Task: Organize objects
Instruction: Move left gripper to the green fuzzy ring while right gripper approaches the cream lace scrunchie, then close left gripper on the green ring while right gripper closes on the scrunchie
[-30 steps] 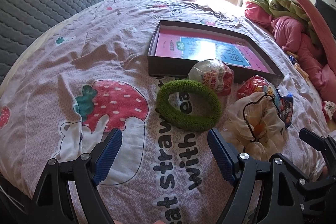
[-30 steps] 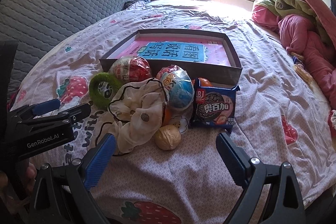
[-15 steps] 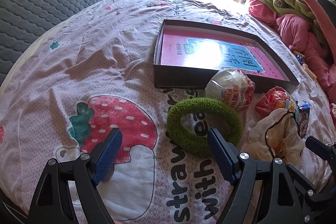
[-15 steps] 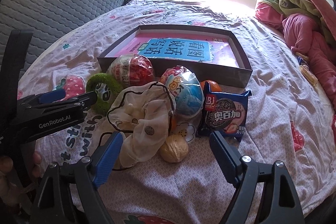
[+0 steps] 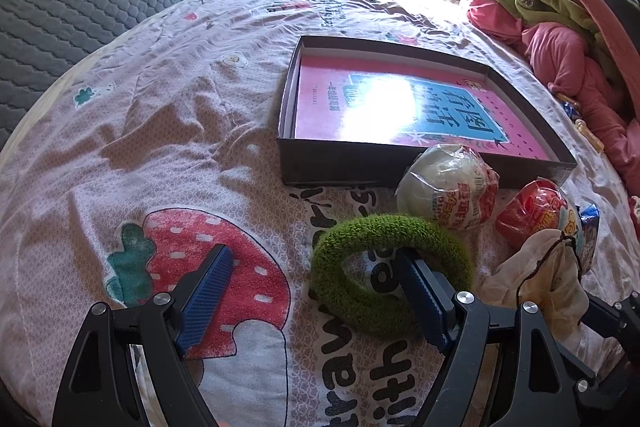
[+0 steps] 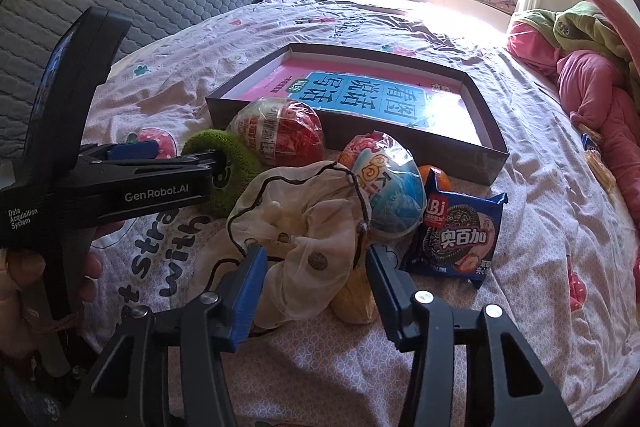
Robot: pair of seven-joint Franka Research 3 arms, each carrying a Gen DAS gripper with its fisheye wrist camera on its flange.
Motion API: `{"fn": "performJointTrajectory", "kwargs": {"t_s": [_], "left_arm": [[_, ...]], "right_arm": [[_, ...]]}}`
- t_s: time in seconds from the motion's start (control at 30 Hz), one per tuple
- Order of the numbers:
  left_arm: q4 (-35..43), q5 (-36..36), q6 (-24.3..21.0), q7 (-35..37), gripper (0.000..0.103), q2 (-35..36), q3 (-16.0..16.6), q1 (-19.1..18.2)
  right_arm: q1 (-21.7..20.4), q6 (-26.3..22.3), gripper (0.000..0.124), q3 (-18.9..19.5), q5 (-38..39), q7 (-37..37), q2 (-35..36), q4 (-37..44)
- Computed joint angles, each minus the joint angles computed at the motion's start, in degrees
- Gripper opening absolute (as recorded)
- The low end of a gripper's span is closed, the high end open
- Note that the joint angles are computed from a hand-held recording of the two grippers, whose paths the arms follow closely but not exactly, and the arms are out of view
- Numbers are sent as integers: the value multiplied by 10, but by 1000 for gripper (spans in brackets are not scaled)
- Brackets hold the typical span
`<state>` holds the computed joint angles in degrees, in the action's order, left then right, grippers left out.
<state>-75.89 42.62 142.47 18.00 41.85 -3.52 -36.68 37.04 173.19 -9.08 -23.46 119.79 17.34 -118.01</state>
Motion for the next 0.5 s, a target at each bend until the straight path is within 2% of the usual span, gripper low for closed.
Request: {"fn": "performJointTrajectory", "kwargs": {"t_s": [0.37,0.43,0.5], "left_arm": [[23,0,5,15,82,16,4,-4],[27,0,2,20,72,18,5,-6],[31,-3,1,26,56,20,3,-5]], "right_arm": [[5,0,22,-5,0,-3,6,6],[2,0,21,-2,4,-8,6,6],[8,3,20,-10,-3,-3,7,6]]}}
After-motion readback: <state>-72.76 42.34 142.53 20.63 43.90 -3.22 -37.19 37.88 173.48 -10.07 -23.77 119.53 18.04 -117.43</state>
